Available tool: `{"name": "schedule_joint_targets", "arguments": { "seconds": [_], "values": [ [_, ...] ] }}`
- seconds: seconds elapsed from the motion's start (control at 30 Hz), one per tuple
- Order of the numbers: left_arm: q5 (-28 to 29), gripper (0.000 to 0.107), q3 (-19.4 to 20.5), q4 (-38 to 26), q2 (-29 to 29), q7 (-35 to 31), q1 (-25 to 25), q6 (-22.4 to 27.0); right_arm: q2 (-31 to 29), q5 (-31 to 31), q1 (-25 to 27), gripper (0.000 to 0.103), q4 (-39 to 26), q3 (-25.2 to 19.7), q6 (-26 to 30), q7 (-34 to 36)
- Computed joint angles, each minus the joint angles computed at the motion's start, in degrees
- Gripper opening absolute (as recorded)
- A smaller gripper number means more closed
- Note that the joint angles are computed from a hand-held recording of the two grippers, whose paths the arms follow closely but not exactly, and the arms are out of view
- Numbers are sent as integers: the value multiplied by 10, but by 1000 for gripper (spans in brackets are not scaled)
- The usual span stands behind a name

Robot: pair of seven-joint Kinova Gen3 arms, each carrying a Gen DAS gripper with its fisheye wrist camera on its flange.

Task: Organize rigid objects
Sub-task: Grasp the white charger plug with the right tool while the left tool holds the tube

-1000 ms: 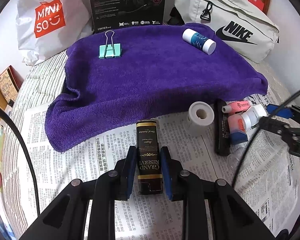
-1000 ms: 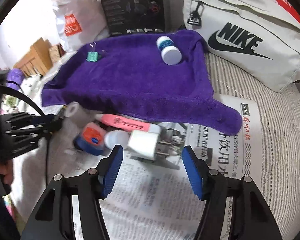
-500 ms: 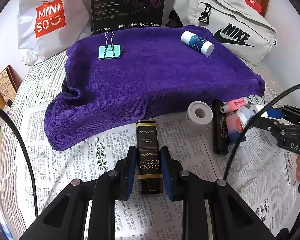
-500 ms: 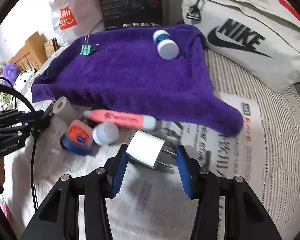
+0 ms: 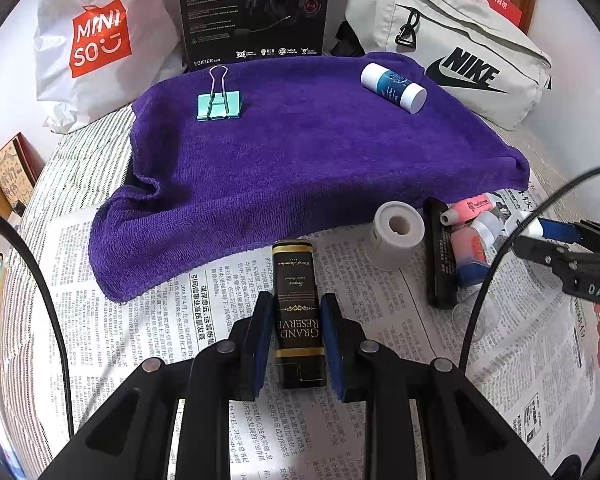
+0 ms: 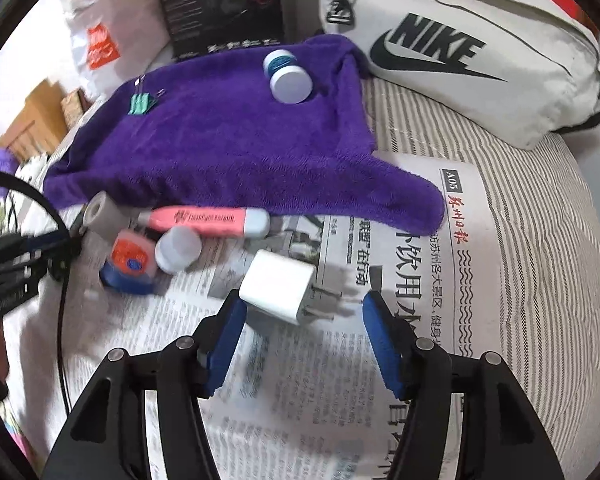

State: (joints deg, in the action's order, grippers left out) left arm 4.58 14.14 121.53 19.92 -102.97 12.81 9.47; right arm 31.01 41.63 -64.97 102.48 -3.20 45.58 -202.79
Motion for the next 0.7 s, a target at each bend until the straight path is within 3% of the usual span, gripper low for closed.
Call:
{"name": "schedule_joint_targets", "arguments": {
  "seconds": [0.1, 0.27, 0.47, 0.7],
  "values": [
    [3, 23, 6, -1, 0, -4, -6, 3, 6, 14, -5, 60, -5, 7, -4, -10],
    [10, 23, 18, 1, 1, -15, -18, 0, 8, -11, 5, 60, -17, -8, 18, 37],
    [16, 23, 23, 2, 1, -21, -24, -2, -7, -30, 9, 61, 5, -9, 24, 28],
    [20, 23, 23, 3, 1, -21, -24, -3, 5, -9, 2, 62, -4, -4, 30, 13]
  ]
}}
